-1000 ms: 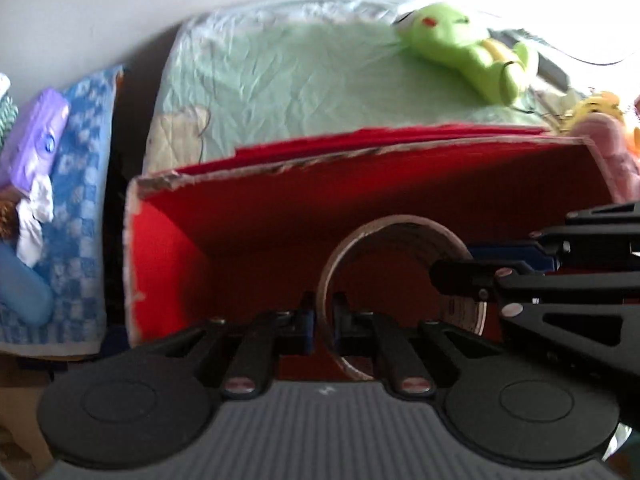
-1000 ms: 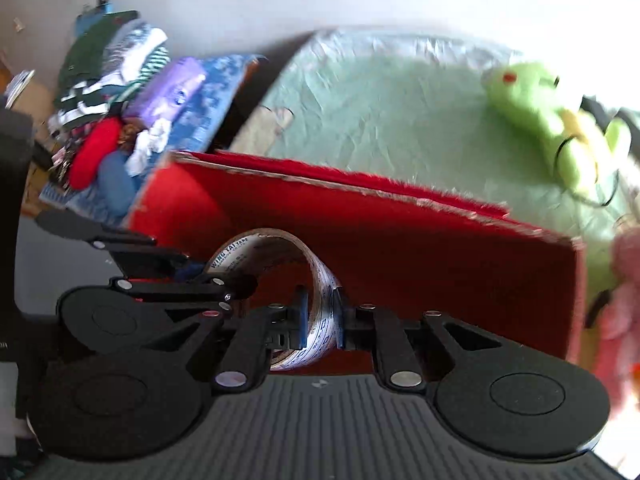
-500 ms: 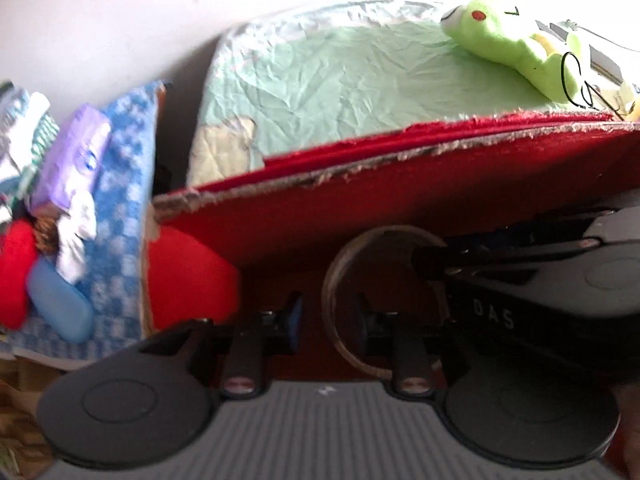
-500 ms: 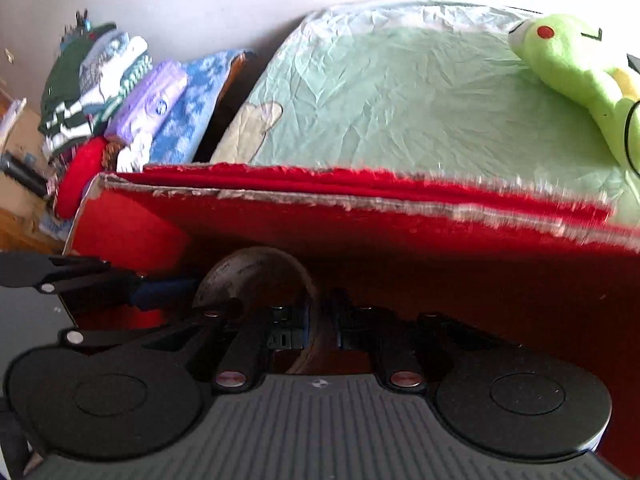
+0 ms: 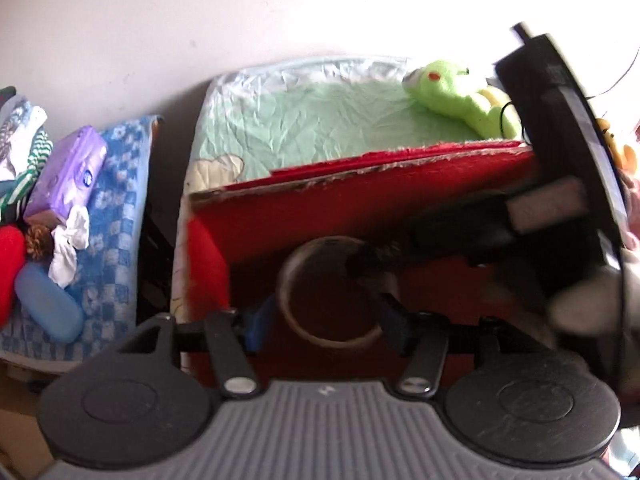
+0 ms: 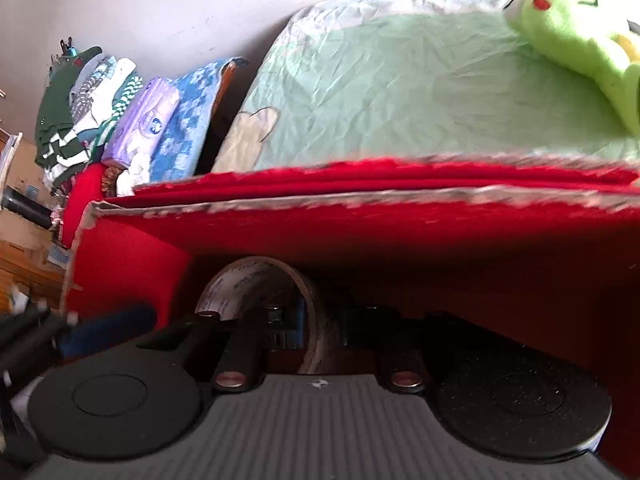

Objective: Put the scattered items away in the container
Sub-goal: 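Lift the tape roll with both grippers and carry it over the red box, then lower the tape roll into the red box and open both grippers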

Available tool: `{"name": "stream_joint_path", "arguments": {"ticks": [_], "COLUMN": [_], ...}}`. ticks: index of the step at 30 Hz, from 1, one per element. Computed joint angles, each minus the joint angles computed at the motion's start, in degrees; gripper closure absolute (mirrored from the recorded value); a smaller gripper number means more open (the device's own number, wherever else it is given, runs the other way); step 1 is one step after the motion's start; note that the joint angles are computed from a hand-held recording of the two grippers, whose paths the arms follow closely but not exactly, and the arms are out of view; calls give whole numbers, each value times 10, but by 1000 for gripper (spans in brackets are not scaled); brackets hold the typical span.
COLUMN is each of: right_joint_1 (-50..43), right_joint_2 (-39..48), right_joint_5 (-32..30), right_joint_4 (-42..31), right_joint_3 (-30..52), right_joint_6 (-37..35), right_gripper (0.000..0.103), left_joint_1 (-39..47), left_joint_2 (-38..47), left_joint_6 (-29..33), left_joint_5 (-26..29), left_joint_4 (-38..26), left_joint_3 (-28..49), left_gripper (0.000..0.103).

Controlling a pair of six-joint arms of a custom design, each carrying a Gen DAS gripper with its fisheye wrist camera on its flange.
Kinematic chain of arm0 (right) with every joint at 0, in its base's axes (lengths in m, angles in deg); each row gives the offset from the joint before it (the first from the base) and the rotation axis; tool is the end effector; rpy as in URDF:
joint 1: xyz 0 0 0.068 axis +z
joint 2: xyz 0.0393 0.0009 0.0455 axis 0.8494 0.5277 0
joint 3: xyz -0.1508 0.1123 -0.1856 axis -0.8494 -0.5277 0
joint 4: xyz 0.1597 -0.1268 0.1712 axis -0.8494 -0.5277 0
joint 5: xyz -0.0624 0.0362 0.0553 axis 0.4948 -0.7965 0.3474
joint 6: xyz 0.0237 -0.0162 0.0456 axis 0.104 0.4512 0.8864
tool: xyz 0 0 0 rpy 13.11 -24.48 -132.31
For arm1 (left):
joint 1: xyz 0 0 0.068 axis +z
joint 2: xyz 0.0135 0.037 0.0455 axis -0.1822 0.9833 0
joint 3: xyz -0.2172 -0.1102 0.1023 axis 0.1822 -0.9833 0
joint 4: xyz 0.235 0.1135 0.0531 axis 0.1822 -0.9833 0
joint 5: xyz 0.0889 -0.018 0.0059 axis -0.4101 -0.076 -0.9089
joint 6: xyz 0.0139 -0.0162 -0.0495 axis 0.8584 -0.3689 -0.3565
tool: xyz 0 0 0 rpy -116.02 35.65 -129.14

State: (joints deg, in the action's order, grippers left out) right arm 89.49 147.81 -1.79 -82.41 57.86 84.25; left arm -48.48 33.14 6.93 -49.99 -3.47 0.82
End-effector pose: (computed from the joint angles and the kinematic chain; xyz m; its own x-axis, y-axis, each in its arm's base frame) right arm 0.2419 0.1620 0.0773 -0.9011 -0.2400 -0.3612 -0.3902 0.8121 0.4338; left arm 0.1446 -0.0984 0.1435 -0.8237 0.0229 -0.5666 0.0385 0.9991 -0.0156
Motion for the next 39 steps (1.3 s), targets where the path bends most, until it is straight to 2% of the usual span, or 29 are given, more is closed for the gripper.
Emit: {"name": "stream_joint_path", "arguments": {"ticks": [3, 4, 7, 10, 22, 27, 30, 35, 37, 39], "right_joint_1": [16, 18, 18, 12, 17, 4, -8, -35, -35, -25], "right_joint_2": [18, 28, 32, 46, 35, 30, 3, -57, -80, -100], "right_joint_5": [-25, -44, -55, -63, -36, -46, -44, -40, -16, 18], "right_joint_4": [29, 31, 37, 20, 26, 22, 7, -32, -52, -57], "right_joint_3": [1, 5, 5, 15, 9, 10, -2, -29, -37, -51], "right_joint_6": [26, 25, 27, 34, 18, 28, 20, -1, -6, -4], "right_gripper": [83, 77, 74, 74, 73, 69, 67, 58, 54, 54], "left_joint_1": [-29, -44, -93, -98, -118, -117, -114, -113, -113, -114], "left_joint_2": [-49, -50, -22, 8, 77, 86, 88, 81, 87, 91], "left_joint_6": [-16, -23, -55, -55, -85, -85, -75, -72, -68, -66], "left_joint_5": [-26, -40, -91, -108, -139, -138, -129, -124, -123, -121], "left_joint_4": [0, 8, 34, 52, 34, 29, 32, 32, 31, 29], "left_joint_3": [-34, -42, -52, -45, -12, -6, -6, -9, -6, -4], "left_gripper": [40, 38, 37, 37, 36, 33, 27, 25, 23, 22]}}
